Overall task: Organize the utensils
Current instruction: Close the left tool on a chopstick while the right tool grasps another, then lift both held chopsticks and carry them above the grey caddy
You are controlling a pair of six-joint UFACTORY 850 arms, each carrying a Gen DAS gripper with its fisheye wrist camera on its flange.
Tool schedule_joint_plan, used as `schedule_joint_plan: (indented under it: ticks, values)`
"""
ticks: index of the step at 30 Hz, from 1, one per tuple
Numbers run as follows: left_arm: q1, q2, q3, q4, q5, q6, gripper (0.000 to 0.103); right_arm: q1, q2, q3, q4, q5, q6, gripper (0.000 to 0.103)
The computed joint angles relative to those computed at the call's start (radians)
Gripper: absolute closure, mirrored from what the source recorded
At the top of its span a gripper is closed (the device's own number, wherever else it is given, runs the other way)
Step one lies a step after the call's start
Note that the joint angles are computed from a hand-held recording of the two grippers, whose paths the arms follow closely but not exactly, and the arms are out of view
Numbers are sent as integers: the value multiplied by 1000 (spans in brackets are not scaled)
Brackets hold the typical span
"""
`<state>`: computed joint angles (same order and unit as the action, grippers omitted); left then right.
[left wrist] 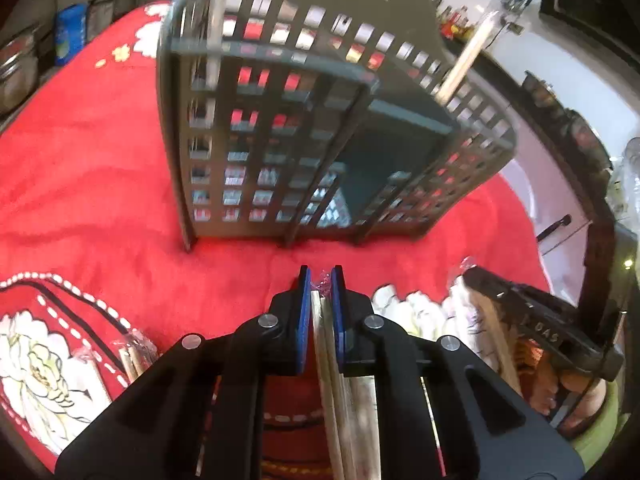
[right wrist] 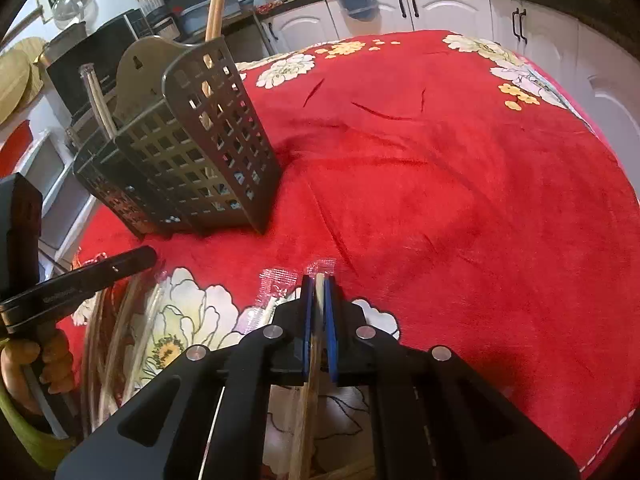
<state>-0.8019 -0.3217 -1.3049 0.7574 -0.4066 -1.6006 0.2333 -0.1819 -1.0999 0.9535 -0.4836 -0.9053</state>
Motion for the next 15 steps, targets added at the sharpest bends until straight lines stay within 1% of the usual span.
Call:
schedule_joint_plan:
  ticks: [2, 10, 14, 15]
  values:
    - [-6, 14, 4, 55, -5, -45, 99, -6, 11, 3, 47, -23, -37, 97]
    - [-33, 90, 26, 274, -48, -228, 99, 5, 89, 22, 155, -28, -172, 98]
    - [-47, 134, 45, 378, -82, -320, 99, 7, 132, 28, 245, -48, -271, 98]
    - [-49, 132, 37, 388, -89, -329, 99, 7, 140, 27, 262, -51, -288, 98]
